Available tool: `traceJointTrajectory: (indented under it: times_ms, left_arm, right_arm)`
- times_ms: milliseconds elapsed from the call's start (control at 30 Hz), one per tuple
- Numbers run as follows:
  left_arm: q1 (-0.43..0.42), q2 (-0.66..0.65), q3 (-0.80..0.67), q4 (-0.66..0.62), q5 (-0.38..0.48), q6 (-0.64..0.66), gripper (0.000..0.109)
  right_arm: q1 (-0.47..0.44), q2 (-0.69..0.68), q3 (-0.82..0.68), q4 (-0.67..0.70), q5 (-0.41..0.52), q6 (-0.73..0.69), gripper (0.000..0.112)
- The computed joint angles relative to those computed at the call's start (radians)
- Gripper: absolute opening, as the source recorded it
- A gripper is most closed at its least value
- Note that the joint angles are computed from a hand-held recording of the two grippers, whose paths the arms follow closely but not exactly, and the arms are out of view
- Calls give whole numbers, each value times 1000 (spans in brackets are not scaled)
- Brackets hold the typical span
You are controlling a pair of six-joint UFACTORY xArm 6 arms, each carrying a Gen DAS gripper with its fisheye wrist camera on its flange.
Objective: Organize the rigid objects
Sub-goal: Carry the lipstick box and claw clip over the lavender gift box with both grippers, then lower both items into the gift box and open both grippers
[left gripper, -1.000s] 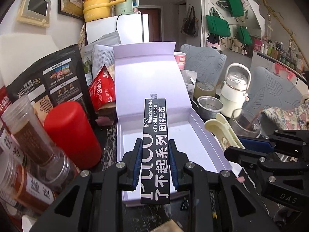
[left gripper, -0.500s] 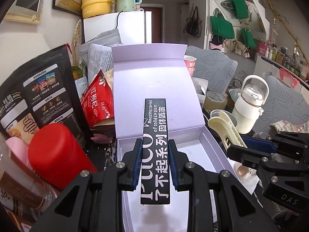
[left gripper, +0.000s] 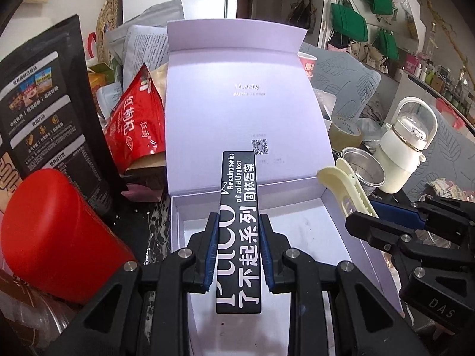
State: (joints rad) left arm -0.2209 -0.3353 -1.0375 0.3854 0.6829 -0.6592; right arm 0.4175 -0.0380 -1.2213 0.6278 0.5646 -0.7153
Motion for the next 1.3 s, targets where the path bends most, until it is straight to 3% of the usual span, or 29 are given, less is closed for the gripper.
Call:
traceJointTrajectory:
  times_ms: [600,833,900,933,967,1300]
  left_arm:
    - [7,75,-39,8,70,-15,25]
    - [7,99,-67,-53,108,29,26]
    - [-3,103,-75,-28,129,12,26]
    - [-8,104,-79,-16,137,4,27]
    - [-11,104,-83,-10,144,0,27]
    - [-44,70,-111,42,199,-39,27]
  right_arm:
    - [12,94,-46,-113,3,115,21]
    - [11,92,-41,-154,-25,162,22]
    - [10,91,-41,-166,-26,180,33]
    - [8,91,-41,-170,-27,190,45]
    - [6,88,-39,-171,-28,196,48]
    - [-12,33,-6,-166,-17,208,47]
